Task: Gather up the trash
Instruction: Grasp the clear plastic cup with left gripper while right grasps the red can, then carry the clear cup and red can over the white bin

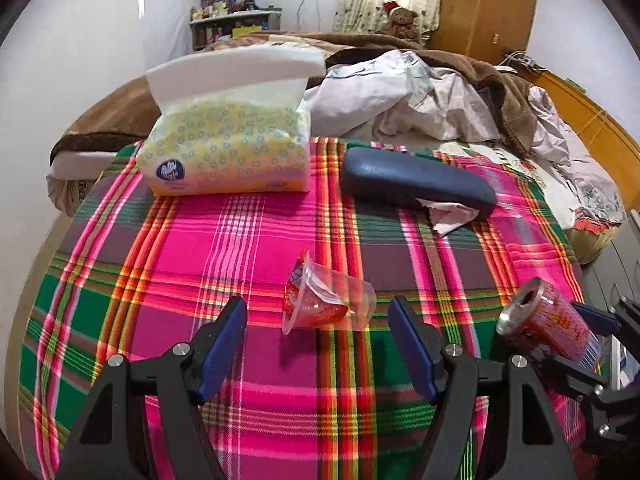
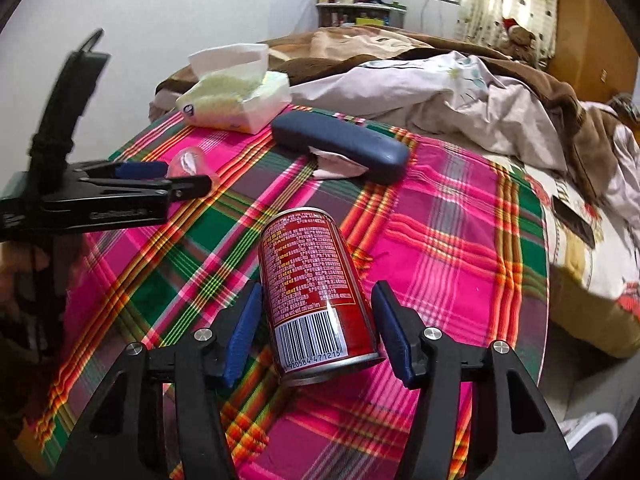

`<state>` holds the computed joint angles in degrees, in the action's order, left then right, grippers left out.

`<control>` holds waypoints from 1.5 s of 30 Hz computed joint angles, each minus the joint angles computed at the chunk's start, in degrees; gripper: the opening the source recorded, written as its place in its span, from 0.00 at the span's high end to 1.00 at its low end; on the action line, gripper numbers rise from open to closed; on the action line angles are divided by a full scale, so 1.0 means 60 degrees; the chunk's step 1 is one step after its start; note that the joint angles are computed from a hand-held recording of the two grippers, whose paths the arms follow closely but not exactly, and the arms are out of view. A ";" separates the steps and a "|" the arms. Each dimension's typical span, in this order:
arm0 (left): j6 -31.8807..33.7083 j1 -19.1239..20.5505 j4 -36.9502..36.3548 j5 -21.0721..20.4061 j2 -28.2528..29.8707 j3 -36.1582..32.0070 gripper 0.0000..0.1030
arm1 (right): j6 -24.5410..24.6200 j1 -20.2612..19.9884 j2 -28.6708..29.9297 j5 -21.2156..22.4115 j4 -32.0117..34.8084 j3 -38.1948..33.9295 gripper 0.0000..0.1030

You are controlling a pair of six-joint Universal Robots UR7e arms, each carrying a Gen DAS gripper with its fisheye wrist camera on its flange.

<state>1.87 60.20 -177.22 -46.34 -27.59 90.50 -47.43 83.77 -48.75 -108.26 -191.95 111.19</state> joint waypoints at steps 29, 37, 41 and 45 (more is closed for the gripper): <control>0.0115 -0.0350 -0.0599 0.0249 -0.0055 0.0568 0.53 | 0.0644 -0.0286 -0.0229 0.0655 -0.0597 0.0390 0.45; -0.0022 -0.0873 -0.1068 0.0086 -0.0365 0.1446 0.53 | 0.0765 -0.0381 -0.0621 0.0759 -0.1015 0.1025 0.48; -0.0186 -0.1139 -0.1166 0.0068 -0.0480 0.1814 0.53 | 0.0706 -0.0441 -0.0775 0.0680 -0.1227 0.1353 0.48; -0.0389 -0.1336 -0.1195 0.0110 -0.0563 0.2146 0.53 | 0.0526 -0.0443 -0.0819 0.0314 -0.0926 0.1447 0.48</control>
<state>-0.47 52.18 -184.39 -45.68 -30.97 103.38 -44.27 81.11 -53.67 -106.38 -197.50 119.88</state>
